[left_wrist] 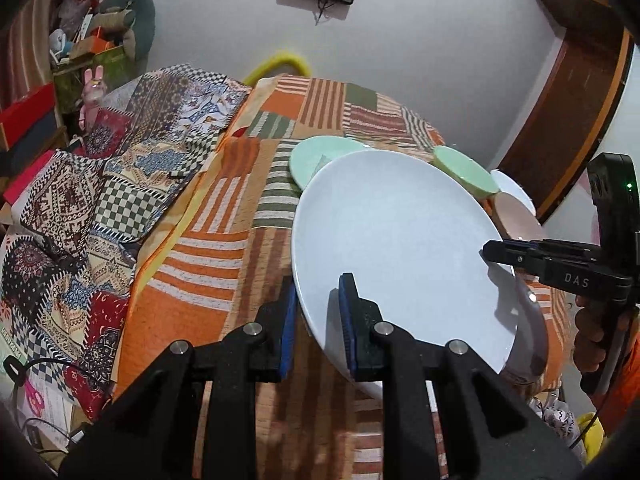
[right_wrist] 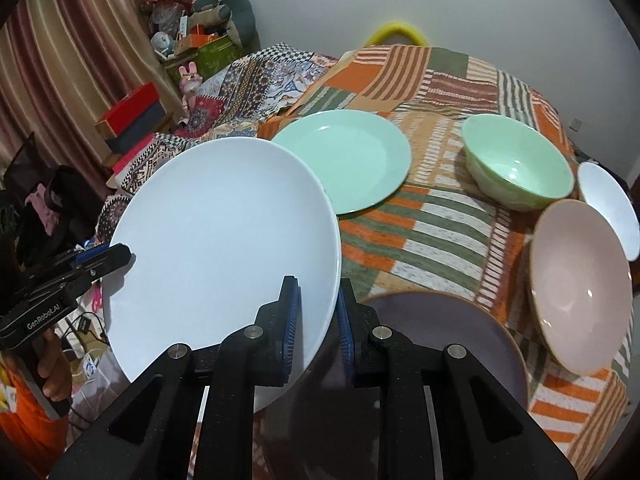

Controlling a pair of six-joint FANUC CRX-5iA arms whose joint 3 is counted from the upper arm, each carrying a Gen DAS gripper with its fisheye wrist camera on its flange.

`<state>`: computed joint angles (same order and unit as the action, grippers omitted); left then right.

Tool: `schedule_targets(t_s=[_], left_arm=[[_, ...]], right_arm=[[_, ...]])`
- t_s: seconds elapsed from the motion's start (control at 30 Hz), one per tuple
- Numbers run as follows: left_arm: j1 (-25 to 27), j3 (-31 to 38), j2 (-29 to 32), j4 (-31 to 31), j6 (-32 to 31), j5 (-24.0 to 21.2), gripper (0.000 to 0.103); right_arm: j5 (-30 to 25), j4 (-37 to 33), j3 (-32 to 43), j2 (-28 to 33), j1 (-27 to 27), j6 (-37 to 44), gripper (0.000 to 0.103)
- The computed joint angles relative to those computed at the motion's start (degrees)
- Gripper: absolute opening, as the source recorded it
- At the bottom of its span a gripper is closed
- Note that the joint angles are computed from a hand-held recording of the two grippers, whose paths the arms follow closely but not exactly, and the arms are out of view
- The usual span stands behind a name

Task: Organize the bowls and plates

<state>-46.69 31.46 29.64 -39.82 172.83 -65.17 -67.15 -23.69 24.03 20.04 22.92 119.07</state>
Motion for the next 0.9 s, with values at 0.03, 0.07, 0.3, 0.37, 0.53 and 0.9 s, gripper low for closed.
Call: schedule_targets(t_s=[0.03,0.07,0.3,0.37,0.53,0.9], left_arm=[[-0.24,0.71,0.34,-0.13,-0.39,-0.24,0.02],[-0.41,1.26,0.61,-0.25,-0.76,-0.39,0.02],[-1.37,5.31,2.77,-0.26,-2.9,-0.6,0.02],[-1.52,6.37,3.42,-0.01,-3.58,-0.5,0.02],[-1.9,9.43,5.37,0.91,-5.94,-0.78,0.02],[-1.42,15.75,10.05,5.37,-12.34,-1.32,0.02]], right_arm=[[0.13,-0.14,-0.24,-0.33,-0.29,0.08,0.017],[0.36,-0.4,-0.73,-0.89,-0.73,0.29,0.017],[0.82,-1.09,-2.35,-2.96,-3.07,0.71,0.017],[1.04,-1.21,-2.87,-3.41,-3.74,0.63,0.017],[1.22,-1.92,-4.31,-4.7,-5.62,0.76,0.017],[1.36,-2.41,-6.82,-5.68,-8.82,0.31,0.017]])
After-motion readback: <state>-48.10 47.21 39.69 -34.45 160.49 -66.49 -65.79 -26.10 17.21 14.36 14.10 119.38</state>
